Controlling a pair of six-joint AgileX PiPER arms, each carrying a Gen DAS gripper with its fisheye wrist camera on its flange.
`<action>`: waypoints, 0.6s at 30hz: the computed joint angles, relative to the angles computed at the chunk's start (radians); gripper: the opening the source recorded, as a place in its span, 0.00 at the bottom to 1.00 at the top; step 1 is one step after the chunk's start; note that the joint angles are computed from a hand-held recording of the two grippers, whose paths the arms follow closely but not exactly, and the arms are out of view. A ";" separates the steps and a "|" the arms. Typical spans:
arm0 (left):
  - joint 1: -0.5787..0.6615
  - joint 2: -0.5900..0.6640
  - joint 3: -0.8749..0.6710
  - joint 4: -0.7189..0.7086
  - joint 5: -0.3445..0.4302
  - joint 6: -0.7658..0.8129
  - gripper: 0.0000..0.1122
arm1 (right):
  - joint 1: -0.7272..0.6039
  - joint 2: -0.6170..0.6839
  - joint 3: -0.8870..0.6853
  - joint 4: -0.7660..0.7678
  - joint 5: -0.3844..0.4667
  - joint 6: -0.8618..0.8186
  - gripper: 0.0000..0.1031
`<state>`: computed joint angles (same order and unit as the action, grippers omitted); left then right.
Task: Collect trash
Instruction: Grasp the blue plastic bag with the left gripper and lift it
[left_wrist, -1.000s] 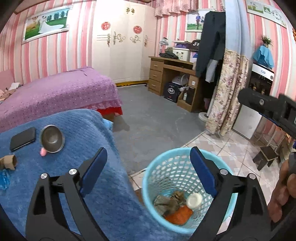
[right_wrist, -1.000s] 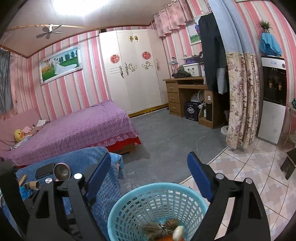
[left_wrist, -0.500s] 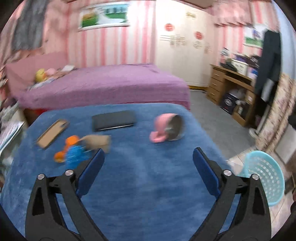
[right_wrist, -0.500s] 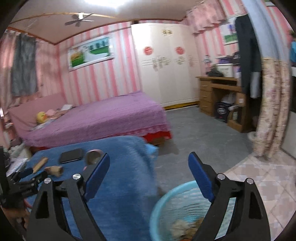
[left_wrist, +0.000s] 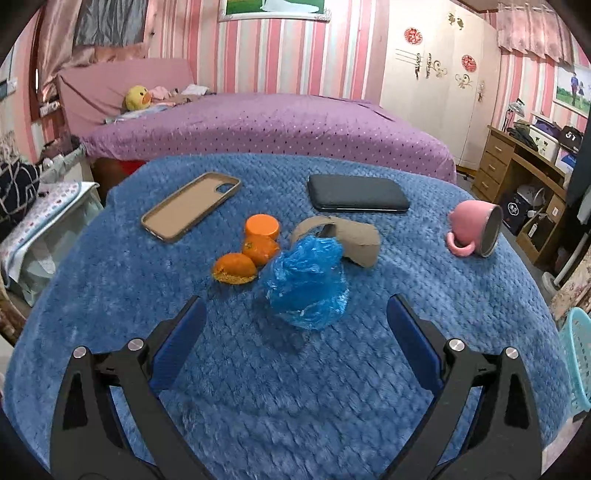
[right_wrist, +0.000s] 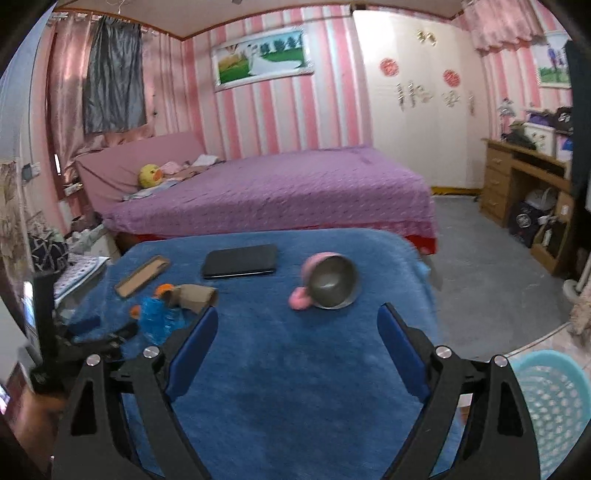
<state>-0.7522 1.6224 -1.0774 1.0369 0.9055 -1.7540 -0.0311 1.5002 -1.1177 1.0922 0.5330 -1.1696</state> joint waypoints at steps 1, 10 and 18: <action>0.019 0.011 -0.008 -0.006 -0.026 0.013 0.84 | 0.030 0.016 -0.027 -0.043 -0.023 0.047 0.84; 0.137 0.121 -0.082 -0.048 -0.158 0.114 0.73 | 0.186 0.250 -0.218 -0.185 -0.092 0.187 0.85; 0.197 0.176 -0.133 -0.106 -0.214 0.241 0.26 | 0.231 0.375 -0.324 -0.240 -0.090 0.263 0.85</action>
<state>-0.5552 1.7981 -1.2101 0.9314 0.6917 -1.5129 0.2004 1.8749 -1.4414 0.8524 0.4434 -0.9061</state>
